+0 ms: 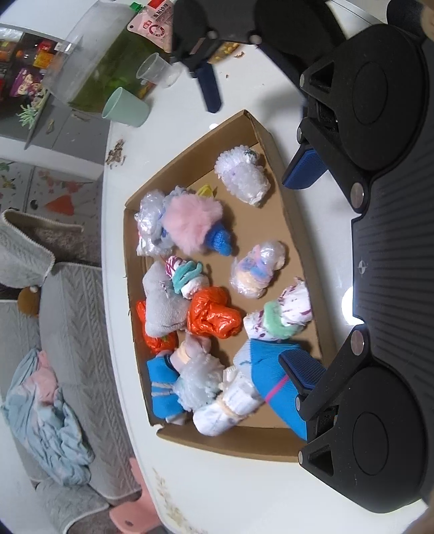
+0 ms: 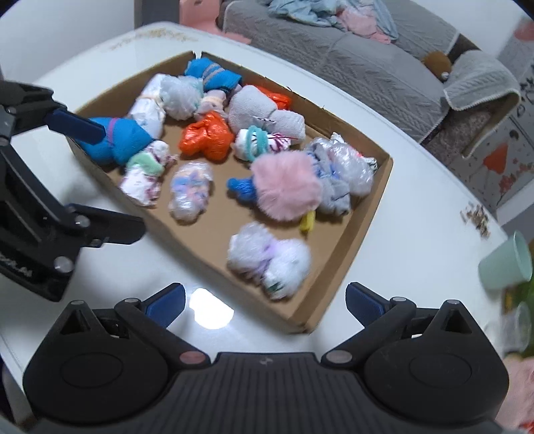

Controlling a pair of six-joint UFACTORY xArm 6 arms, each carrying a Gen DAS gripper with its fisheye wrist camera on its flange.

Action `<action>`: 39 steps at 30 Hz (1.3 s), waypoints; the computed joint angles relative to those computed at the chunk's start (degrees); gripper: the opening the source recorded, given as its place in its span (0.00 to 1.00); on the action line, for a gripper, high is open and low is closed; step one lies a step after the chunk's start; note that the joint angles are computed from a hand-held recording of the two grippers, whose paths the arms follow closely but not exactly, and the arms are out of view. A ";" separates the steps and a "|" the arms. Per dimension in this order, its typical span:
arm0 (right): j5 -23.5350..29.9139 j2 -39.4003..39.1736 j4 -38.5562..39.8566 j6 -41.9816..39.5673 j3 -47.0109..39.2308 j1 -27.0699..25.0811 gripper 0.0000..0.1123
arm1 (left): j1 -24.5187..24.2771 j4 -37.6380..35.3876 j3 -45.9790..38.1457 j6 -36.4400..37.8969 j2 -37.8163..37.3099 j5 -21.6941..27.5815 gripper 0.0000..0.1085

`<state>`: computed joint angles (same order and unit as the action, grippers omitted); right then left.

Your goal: Organize objects

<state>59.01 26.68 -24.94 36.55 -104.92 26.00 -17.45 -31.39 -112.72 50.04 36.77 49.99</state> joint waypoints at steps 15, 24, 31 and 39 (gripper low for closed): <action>-9.64 -8.02 -21.79 35.01 15.66 5.24 0.91 | -0.73 -21.78 20.12 18.51 -9.24 -25.87 0.95; -10.27 -6.81 -30.91 47.75 15.78 5.68 0.91 | -0.34 -29.87 20.24 24.45 -10.34 -26.32 0.95; -11.90 -6.90 -31.48 48.97 15.95 5.80 0.91 | 0.60 -26.29 18.29 17.55 -8.88 -23.37 0.95; -8.72 -4.80 -26.48 43.65 10.68 5.86 0.91 | -0.28 -24.83 19.50 16.60 -9.53 -27.85 0.95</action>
<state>50.28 21.89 -51.42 80.20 -94.24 31.86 -17.72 -56.22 -93.22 66.64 27.24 22.14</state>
